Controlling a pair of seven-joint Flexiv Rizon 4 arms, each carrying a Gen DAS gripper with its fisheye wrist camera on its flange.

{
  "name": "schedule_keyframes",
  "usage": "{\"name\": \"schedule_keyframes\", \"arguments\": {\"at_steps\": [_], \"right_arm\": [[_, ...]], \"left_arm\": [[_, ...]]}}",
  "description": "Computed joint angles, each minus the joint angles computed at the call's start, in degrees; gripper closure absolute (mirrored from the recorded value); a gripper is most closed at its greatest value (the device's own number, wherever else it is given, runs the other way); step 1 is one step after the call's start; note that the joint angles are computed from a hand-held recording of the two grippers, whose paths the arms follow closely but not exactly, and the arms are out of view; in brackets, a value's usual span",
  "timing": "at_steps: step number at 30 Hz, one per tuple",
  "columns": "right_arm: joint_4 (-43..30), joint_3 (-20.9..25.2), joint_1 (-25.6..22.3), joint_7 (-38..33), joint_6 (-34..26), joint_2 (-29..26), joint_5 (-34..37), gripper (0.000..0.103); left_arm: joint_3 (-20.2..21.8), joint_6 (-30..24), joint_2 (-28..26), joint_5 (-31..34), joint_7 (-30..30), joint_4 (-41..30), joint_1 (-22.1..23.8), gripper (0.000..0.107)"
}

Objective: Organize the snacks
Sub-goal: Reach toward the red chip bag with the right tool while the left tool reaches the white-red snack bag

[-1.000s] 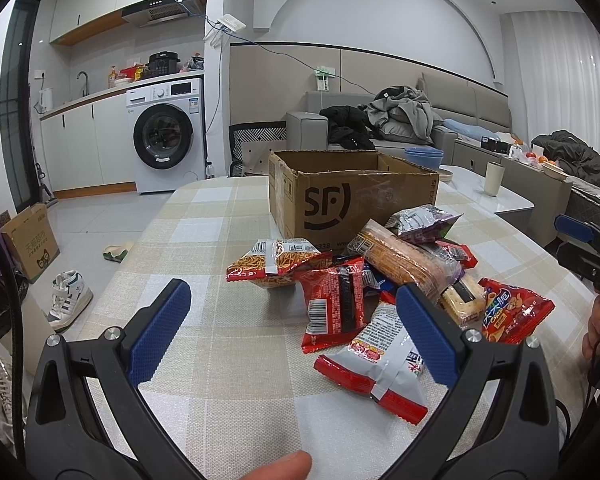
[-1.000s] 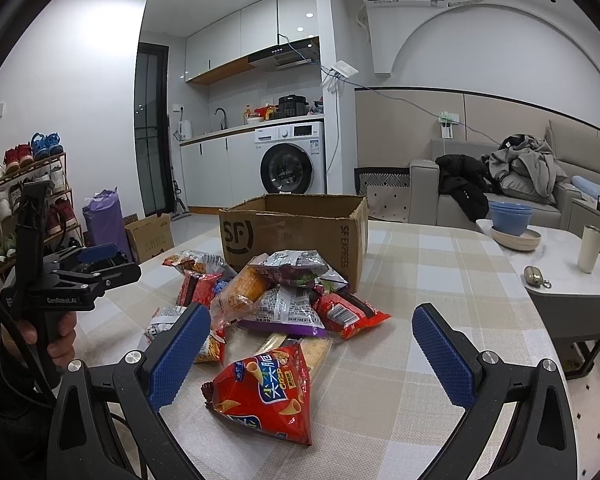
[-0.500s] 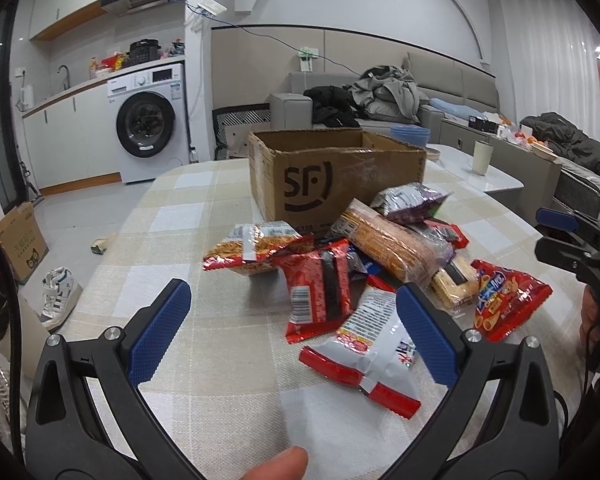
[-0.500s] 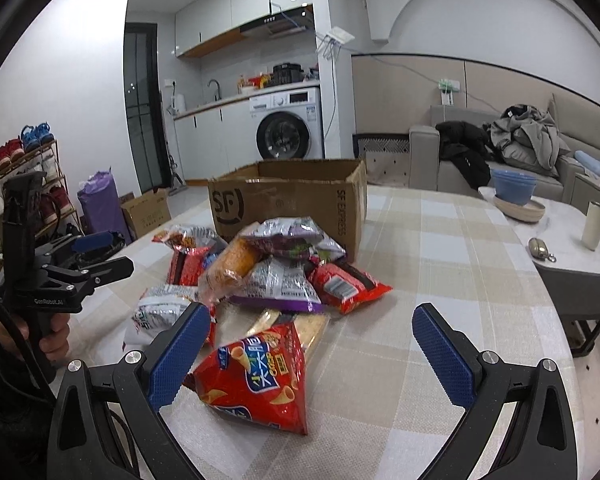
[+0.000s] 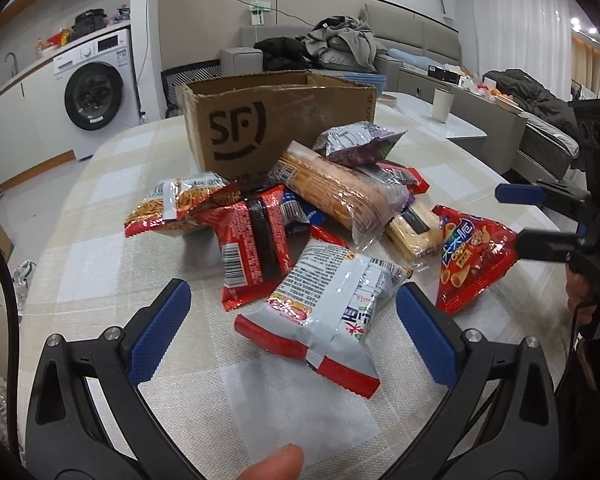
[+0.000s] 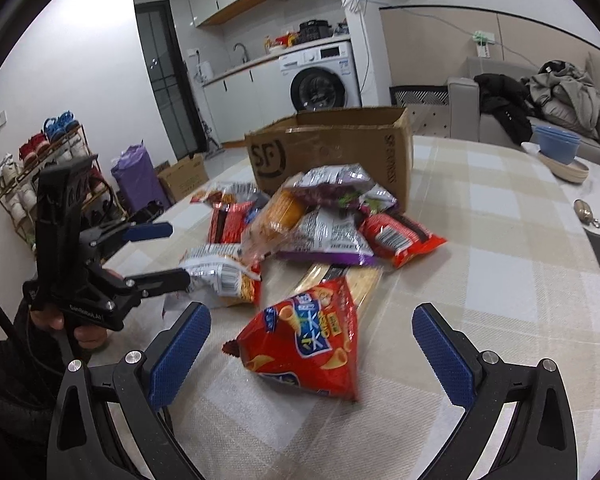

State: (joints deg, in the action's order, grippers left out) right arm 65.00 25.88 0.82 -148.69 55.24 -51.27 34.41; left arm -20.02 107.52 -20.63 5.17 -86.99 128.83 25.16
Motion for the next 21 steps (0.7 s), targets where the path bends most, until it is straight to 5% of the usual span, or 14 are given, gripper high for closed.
{"name": "schedule_keyframes", "arguments": {"at_steps": [7, 21], "right_arm": [[-0.1, -2.3, 2.4, 3.5, -1.8, -0.7, -3.3, 0.000], [-4.6, -4.9, 4.9, 13.7, -8.9, -3.6, -8.6, 0.000]], "left_arm": [[-6.3, -5.0, -1.8, -1.6, 3.6, -1.7, 4.8, 0.004], [0.2, -11.4, -5.6, -12.9, 13.0, -7.5, -4.6, 0.004]]}}
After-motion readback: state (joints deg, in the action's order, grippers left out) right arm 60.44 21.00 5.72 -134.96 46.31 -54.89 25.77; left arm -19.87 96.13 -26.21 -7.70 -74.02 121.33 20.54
